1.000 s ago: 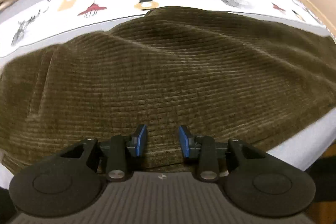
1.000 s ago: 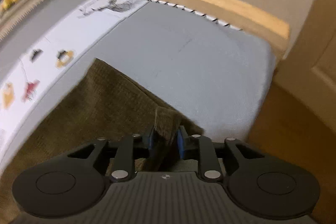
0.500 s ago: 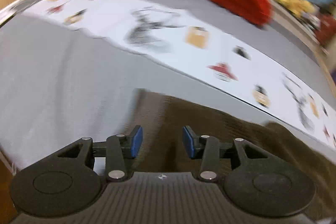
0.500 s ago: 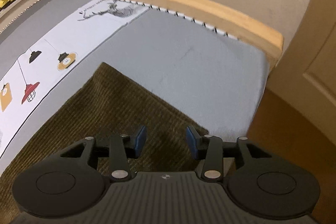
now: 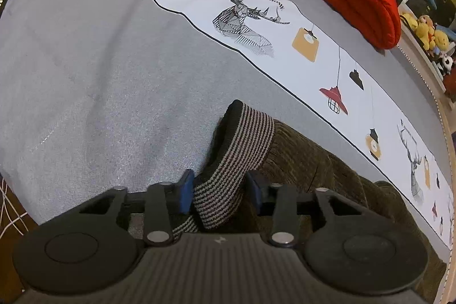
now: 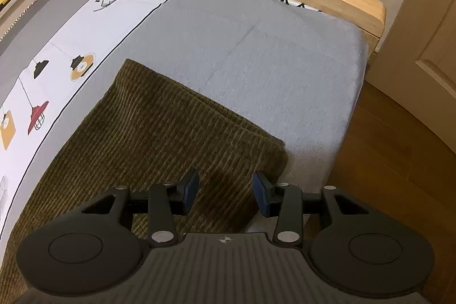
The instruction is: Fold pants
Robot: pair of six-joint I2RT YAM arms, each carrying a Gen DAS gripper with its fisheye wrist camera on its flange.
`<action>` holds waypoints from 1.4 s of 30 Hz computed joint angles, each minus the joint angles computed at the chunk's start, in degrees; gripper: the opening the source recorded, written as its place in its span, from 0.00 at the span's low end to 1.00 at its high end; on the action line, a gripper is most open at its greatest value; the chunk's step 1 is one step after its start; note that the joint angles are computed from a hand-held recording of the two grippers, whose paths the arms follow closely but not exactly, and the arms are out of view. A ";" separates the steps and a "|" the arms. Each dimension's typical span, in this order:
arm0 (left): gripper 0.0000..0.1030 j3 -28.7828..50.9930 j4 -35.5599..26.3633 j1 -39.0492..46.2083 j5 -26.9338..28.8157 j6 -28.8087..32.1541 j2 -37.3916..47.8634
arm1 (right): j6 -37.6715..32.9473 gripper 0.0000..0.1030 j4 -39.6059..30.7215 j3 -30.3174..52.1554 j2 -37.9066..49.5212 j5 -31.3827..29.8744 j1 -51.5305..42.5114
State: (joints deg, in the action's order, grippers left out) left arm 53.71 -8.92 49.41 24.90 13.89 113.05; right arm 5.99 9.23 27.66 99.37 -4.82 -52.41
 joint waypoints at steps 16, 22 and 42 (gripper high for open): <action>0.31 -5.28 0.04 0.07 -10.21 -7.76 -6.87 | -1.12 0.43 -1.20 0.69 1.60 -0.72 -2.77; 0.31 -21.53 15.24 -8.39 -11.18 -3.72 -23.97 | -0.57 0.43 -1.20 1.86 4.00 -2.30 -5.10; 0.47 -44.72 47.76 -54.09 -17.70 2.30 -4.26 | 7.48 0.49 3.23 3.97 10.36 -12.14 -14.18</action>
